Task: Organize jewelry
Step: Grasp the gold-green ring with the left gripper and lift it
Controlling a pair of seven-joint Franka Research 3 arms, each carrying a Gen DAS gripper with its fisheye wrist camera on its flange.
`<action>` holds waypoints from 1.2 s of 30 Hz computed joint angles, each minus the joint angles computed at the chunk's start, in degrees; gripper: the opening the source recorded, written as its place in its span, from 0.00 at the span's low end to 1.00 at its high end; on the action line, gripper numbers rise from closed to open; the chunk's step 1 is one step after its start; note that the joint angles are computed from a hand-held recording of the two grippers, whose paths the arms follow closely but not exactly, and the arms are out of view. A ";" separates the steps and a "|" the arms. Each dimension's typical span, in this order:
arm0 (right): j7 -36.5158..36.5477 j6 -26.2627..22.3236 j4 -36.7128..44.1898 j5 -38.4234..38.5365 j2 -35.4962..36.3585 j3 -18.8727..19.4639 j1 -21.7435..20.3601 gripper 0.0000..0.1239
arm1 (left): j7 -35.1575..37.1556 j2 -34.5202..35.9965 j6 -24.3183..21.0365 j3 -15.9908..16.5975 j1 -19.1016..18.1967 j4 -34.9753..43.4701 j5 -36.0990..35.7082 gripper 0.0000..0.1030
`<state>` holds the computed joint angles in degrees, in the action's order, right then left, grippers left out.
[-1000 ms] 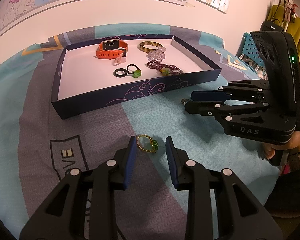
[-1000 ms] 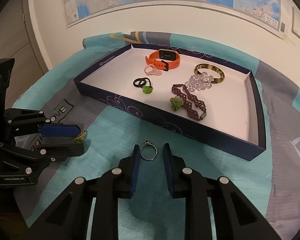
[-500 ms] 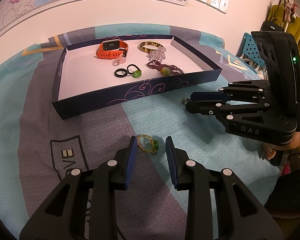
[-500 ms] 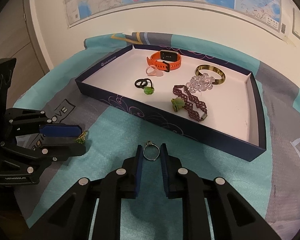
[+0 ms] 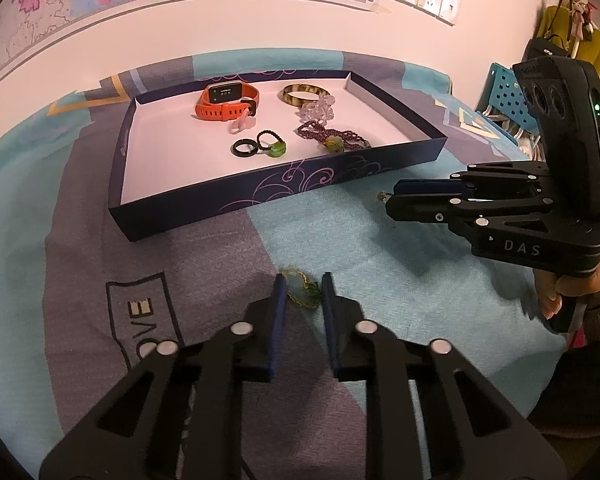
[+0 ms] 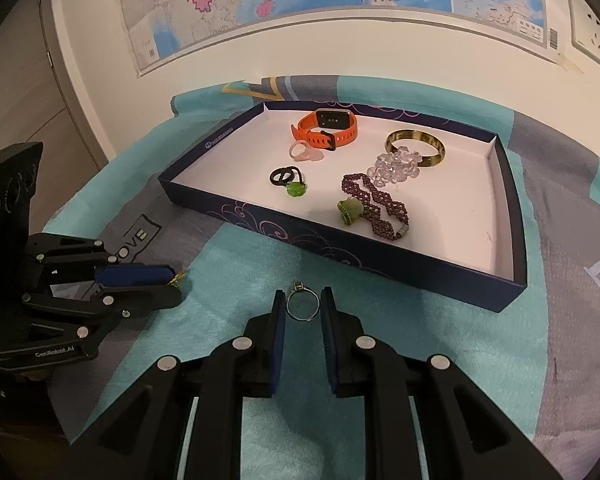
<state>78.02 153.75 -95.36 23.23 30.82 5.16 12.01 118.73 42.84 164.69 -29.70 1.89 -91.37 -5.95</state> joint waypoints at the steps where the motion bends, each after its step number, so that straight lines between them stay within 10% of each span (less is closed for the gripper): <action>1: -0.29 0.03 -0.10 0.49 -0.07 0.30 -0.32 0.13 | -0.04 -0.08 0.16 -0.04 0.03 -0.16 -0.03 0.12; 36: -3.90 1.85 -1.78 5.60 -1.78 1.59 -1.85 0.13 | 0.00 -0.17 1.16 -1.84 1.37 -0.04 -0.36 0.11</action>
